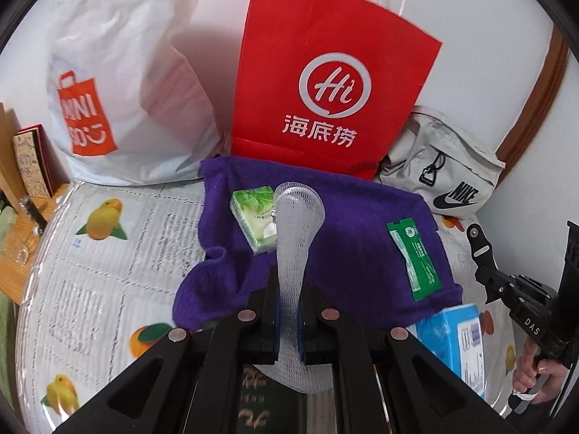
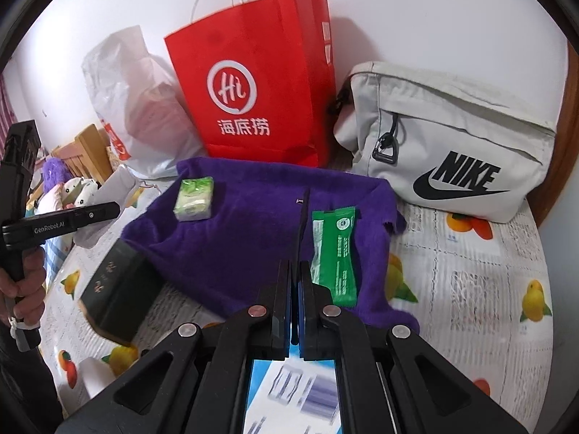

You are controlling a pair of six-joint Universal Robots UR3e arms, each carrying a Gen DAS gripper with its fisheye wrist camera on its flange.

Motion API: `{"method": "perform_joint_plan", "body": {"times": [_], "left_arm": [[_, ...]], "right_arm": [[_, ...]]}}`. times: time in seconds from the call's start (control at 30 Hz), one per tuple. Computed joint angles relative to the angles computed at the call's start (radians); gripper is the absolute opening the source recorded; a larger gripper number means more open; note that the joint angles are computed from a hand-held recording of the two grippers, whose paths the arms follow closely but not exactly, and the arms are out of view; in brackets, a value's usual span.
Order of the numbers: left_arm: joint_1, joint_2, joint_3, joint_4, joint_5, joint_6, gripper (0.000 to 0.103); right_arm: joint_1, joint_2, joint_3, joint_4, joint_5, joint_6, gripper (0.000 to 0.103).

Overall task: Organize soft objects
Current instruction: 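Carry the mesh bag and black strap with both tools over the purple towel, then open both tools to drop the mesh bag and strap onto the towel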

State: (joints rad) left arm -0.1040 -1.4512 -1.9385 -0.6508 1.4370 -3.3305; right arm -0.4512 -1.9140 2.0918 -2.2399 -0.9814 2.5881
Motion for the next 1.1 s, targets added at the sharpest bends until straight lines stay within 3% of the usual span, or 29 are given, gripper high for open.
{"method": "perform_joint_plan", "body": {"times": [0.37,0.83,0.97,1.1], "left_arm": [[0.010,-0.206,0.104,0.026,0.019,-0.031,0.007],[0.003,-0.335,0.203,-0.035,0.009,-0.018,0.007],[0.006,-0.356,0.227,-0.057,-0.014,-0.012,0.014],[0.001,-0.371,0.246,-0.063,-0.026,-0.013,0.028]], "right_arm": [[0.099,0.240,-0.072,-0.130,-0.101,0.054,0.003],[0.179,0.437,-0.221,-0.128,-0.188,0.053,0.003],[0.189,0.460,-0.231,-0.134,-0.197,0.050,0.003],[0.195,0.478,-0.240,-0.141,-0.205,0.063,0.004]]}}
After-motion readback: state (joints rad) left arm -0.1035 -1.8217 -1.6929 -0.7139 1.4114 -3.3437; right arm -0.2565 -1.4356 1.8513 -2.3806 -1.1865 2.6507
